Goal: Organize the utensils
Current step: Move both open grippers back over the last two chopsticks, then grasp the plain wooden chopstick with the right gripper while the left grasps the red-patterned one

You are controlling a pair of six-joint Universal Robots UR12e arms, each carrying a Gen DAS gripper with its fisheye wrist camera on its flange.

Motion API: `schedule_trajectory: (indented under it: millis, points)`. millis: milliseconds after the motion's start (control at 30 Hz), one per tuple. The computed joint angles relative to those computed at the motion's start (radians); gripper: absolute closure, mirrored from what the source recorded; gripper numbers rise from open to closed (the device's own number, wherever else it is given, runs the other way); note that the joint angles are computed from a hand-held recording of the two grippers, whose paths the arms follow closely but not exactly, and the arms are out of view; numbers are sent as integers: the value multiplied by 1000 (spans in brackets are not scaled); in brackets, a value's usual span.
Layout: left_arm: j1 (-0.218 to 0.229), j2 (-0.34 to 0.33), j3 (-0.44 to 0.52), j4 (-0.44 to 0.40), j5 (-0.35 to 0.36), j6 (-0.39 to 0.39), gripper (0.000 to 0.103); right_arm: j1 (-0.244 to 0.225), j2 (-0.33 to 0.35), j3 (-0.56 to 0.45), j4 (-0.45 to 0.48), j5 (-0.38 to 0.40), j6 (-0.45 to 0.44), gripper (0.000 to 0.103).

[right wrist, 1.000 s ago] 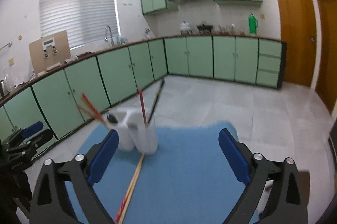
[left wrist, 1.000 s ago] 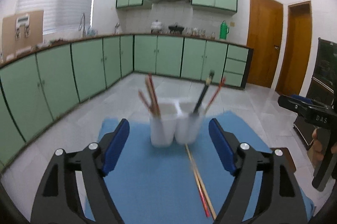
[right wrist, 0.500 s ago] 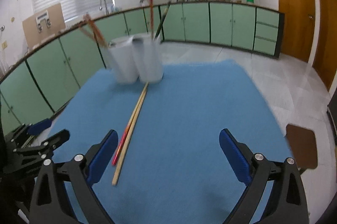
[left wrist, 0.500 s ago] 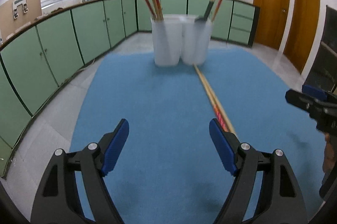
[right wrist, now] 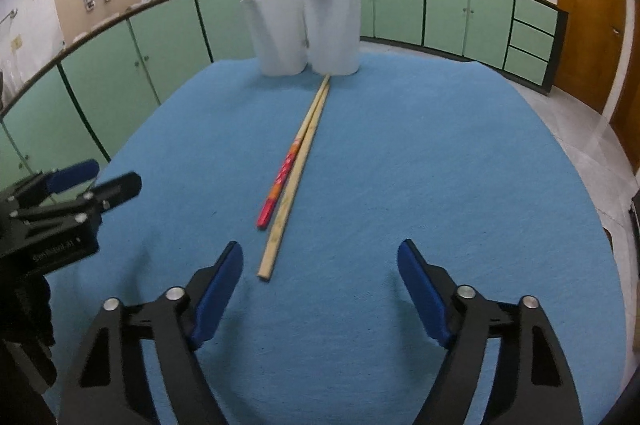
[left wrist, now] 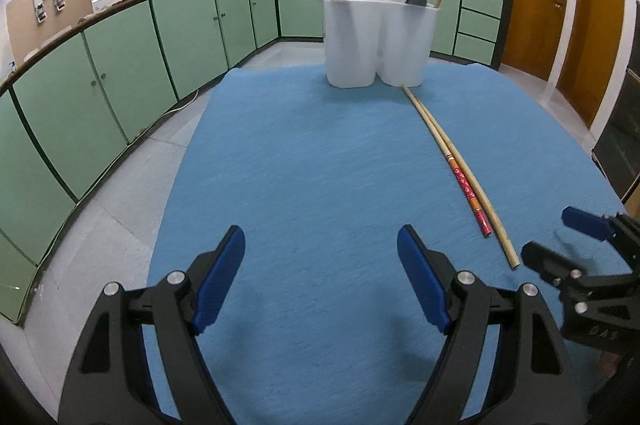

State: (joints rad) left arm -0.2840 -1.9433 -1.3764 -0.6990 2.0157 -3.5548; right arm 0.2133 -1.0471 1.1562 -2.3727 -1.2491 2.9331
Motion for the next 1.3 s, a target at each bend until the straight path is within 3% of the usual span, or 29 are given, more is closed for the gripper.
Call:
schedule_trajectory:
  millis: [400, 567, 1067, 1300]
  points:
    - [1, -6, 8, -6, -13, -4, 27, 12, 10, -22, 68, -16, -40, 63]
    - [-1, -11, 14, -16, -23, -5, 27, 5, 9, -24, 86, 23, -61, 95]
    - [-31, -77, 100, -10, -111, 25, 27, -45, -16, 4, 37, 24, 7, 96]
    - [-49, -131, 173, -52, -137, 18, 41, -67, -10, -5, 31, 17, 46, 96]
